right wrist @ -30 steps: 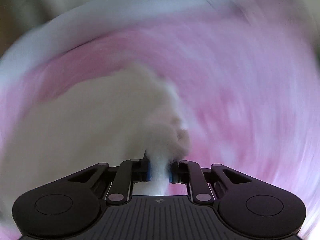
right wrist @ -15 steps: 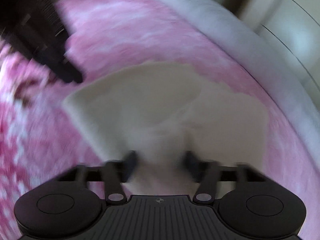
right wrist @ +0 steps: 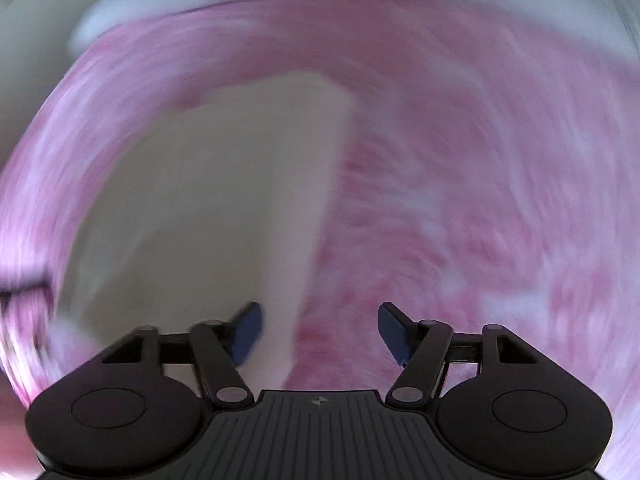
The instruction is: Fold clothes
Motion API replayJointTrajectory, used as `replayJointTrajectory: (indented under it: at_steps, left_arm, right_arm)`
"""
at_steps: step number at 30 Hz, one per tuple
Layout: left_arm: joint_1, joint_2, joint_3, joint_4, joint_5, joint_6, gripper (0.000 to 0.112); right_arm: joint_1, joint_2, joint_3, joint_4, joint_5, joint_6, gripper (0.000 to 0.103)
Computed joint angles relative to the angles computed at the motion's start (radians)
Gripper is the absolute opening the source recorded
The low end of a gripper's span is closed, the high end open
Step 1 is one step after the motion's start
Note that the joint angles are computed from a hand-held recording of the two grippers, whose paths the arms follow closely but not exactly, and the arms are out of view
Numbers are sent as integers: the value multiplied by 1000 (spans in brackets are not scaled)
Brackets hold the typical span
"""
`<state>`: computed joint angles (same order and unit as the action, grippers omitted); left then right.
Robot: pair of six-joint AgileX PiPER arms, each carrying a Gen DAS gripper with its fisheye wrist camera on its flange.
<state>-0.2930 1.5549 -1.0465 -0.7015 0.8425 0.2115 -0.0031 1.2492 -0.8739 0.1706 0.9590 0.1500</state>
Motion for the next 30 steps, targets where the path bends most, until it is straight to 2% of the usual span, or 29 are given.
replayJointTrajectory:
  at_steps: [3,6,7,11,14,17,21,23,24,25,30]
  left_arm:
    - [-23,118,-88,-106,20,19,23]
    - [-42,213,-164,-179,29,26,28]
    - [-51,255,-201,-190,41,19,29]
    - [-71,403,-341,-199,99,-29,33]
    - [-91,470,-418,-129,137,-105,37]
    - [-92,506,-452,-141,157,-124,41]
    - [-91,559,-495,-206,183,-113,43]
    - [-98,583,-524,-222,196,-89,36]
    - [-103,590,-540,-218,202,-73,21]
    - [-101,588,-537,-230,204,-42,15]
    - [-45,459,-438,-228,160,41,12]
  right_arm:
    - [-117,169,-98,78,-14,36,62]
    - [-188,243,-142,260,-58,33,62]
    - [-189,275,-170,275,-55,62,62]
    - [-184,377,-270,267,-21,107,62]
    - [-138,399,-334,174,9,128,62]
    - [-100,402,-331,129,13,152,62]
    - [-102,398,-297,156,-10,164,62]
    - [-110,403,-290,183,-12,167,62]
    - [-111,405,-288,189,-12,166,62]
    - [-106,405,-292,183,-9,166,62]
    - [-89,411,-318,212,20,143,56]
